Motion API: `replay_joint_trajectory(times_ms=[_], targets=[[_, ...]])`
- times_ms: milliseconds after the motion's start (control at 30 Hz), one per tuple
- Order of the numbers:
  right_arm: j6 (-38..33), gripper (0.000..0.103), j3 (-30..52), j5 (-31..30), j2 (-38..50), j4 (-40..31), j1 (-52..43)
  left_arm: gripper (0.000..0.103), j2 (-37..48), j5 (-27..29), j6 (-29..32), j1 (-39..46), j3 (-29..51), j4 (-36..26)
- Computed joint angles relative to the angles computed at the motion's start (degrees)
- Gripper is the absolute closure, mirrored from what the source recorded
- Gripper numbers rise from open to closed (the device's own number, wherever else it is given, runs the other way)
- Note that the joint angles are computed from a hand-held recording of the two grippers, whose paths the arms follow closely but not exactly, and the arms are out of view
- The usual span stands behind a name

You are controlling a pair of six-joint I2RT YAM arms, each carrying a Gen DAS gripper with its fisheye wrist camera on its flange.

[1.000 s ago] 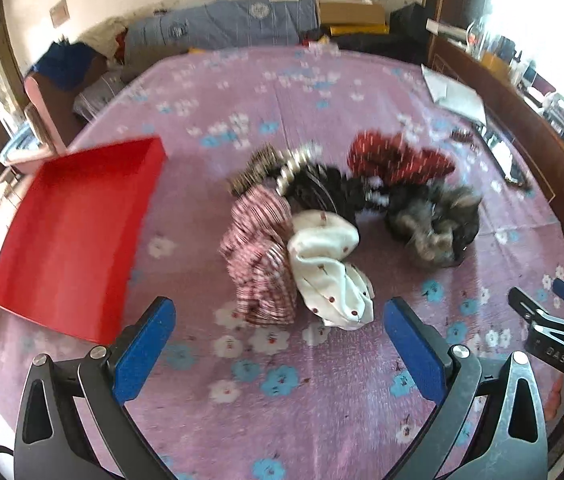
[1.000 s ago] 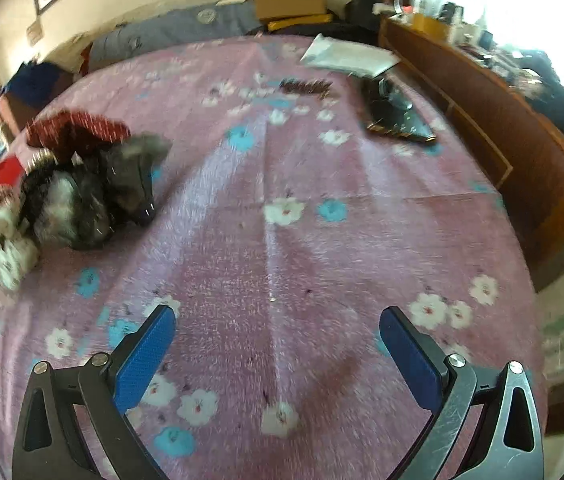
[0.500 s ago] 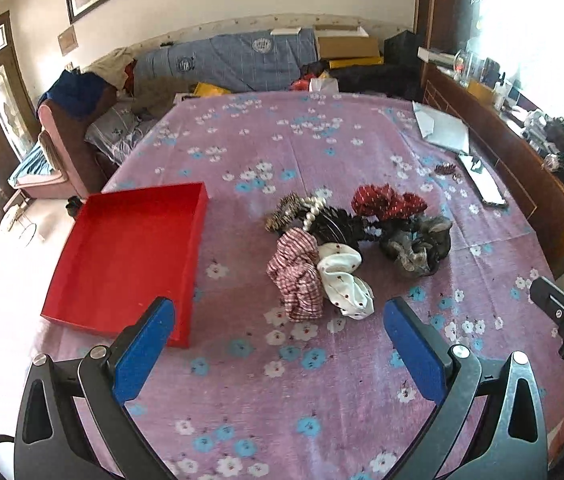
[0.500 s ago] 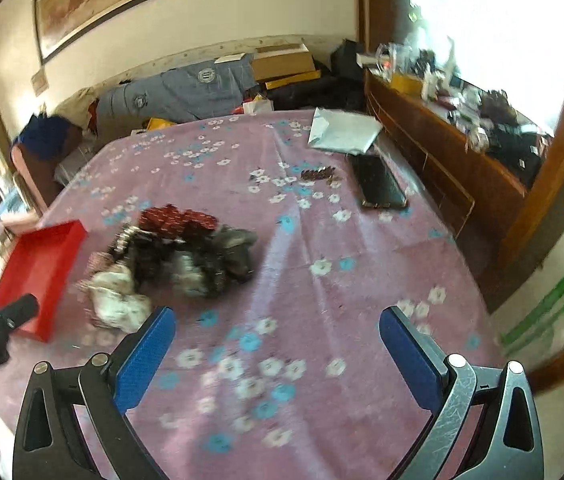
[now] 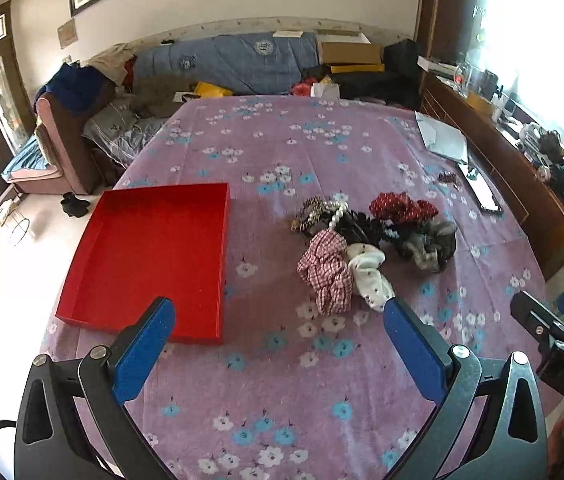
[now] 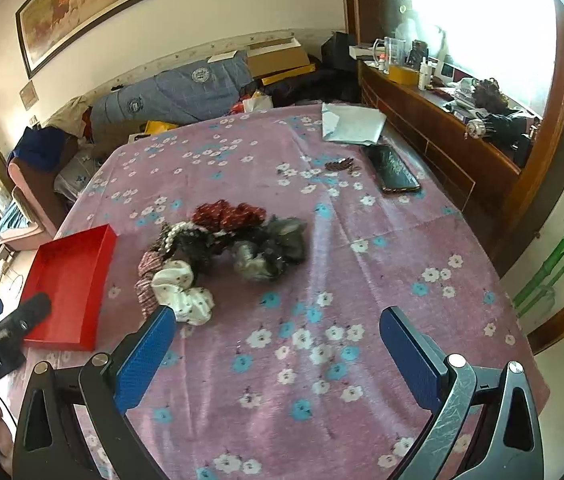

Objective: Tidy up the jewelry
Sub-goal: 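Move both tools toward the pile of scrunchies beside the red tray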

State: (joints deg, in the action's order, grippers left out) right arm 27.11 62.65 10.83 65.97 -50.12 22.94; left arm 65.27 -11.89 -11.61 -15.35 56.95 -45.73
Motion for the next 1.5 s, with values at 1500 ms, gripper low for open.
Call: replay_joint_trajectory(times_ms=[1500], targets=[[14.4,0.0,6.7,5.8,14.5,-6.8,11.9,0.0,16.0,22.3,17.7,26.8,1.3,7.4]])
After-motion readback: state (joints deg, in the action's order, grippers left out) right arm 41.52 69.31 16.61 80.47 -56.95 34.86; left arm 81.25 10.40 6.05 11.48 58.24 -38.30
